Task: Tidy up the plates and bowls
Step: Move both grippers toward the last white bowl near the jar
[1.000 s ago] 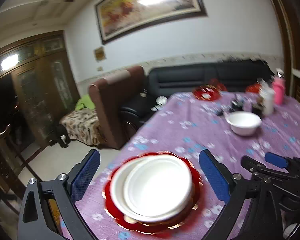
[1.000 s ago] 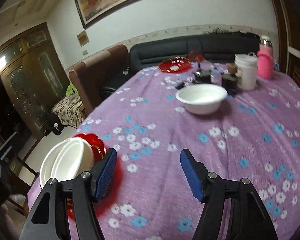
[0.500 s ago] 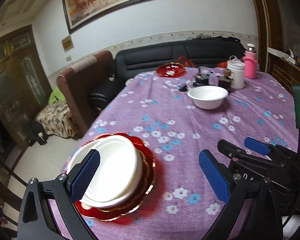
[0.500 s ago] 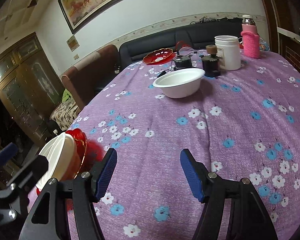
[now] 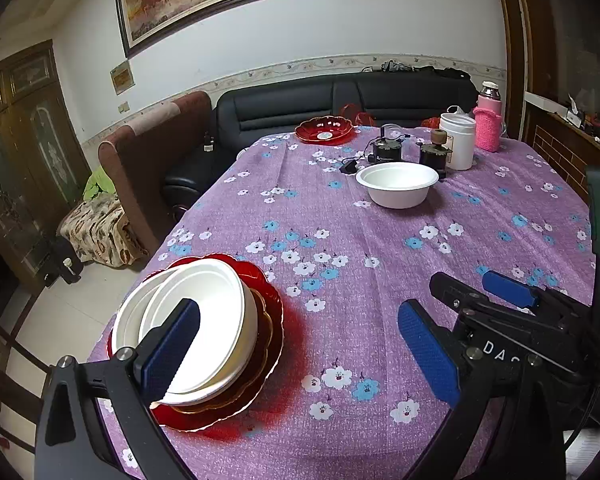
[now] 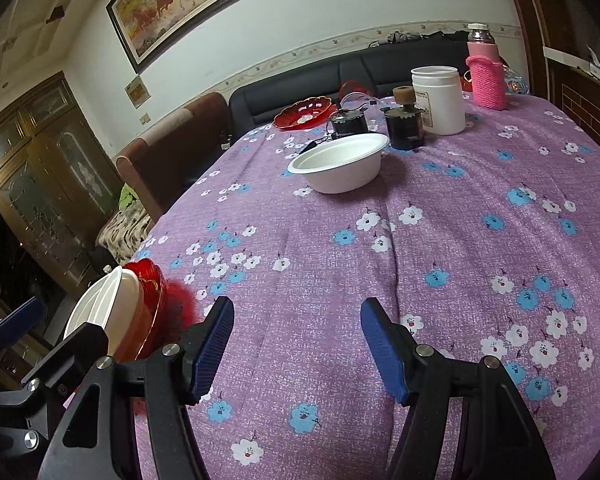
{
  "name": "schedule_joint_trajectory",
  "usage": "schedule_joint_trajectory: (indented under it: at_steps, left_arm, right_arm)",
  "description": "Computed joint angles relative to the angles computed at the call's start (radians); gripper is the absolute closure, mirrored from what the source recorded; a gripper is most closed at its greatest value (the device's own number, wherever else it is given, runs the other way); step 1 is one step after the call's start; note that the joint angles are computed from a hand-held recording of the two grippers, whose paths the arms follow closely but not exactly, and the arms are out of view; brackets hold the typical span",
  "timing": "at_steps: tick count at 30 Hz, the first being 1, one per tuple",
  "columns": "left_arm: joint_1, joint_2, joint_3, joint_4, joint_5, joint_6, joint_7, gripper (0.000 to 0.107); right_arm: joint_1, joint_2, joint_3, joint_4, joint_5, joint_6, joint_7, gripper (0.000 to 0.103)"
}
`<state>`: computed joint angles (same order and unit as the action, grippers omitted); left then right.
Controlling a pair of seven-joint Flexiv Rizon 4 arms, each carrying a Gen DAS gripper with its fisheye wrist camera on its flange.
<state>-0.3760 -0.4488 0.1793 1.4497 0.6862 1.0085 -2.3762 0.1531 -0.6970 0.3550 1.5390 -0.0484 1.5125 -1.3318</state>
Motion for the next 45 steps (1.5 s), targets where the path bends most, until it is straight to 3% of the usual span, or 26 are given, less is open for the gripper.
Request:
schedule_joint_trajectory:
  at_steps: [14, 17, 19, 21, 22, 25, 34, 38, 41, 45]
  left_arm:
    - [0.019, 0.005, -0.012, 0.019, -0.034, 0.019, 0.022, 0.007]
    - [0.046, 0.015, -0.022, 0.044, -0.065, 0.094, 0.038, 0.007]
    - [0.075, 0.015, -0.037, 0.067, -0.106, 0.188, 0.058, 0.008]
    - [0.117, 0.003, -0.080, 0.089, -0.190, 0.275, 0.133, 0.007]
    - [0.159, -0.004, -0.139, 0.102, -0.266, 0.295, 0.220, 0.007]
    - [0.230, -0.025, -0.261, 0.119, -0.419, 0.294, 0.425, 0.007]
    - [0.207, -0.069, -0.285, 0.128, -0.600, 0.354, 0.577, 0.007]
    - [0.169, -0.070, -0.242, 0.134, -0.642, 0.360, 0.604, 0.007]
    - [0.120, -0.065, -0.172, 0.140, -0.651, 0.366, 0.598, 0.007]
    - [0.102, -0.061, -0.138, 0.151, -0.685, 0.381, 0.584, 0.007]
  right_arm:
    - [0.027, 0.010, -0.037, 0.008, -0.009, -0.014, 0.018, 0.033]
    - [0.040, 0.022, -0.062, 0.022, -0.014, -0.009, 0.032, 0.033]
    - [0.076, 0.053, -0.126, 0.061, -0.026, 0.012, 0.069, 0.033]
    - [0.115, 0.079, -0.194, 0.097, -0.044, 0.030, 0.111, 0.033]
    - [0.147, 0.109, -0.261, 0.146, -0.082, 0.063, 0.171, 0.033]
    - [0.173, 0.129, -0.314, 0.180, -0.092, 0.087, 0.207, 0.033]
    - [0.243, 0.184, -0.463, 0.274, -0.183, 0.131, 0.342, 0.033]
    - [0.187, 0.177, -0.404, 0.280, -0.213, 0.143, 0.379, 0.033]
    - [0.123, 0.148, -0.310, 0.238, -0.179, 0.110, 0.340, 0.033]
    - [0.127, 0.148, -0.305, 0.242, -0.184, 0.122, 0.330, 0.033]
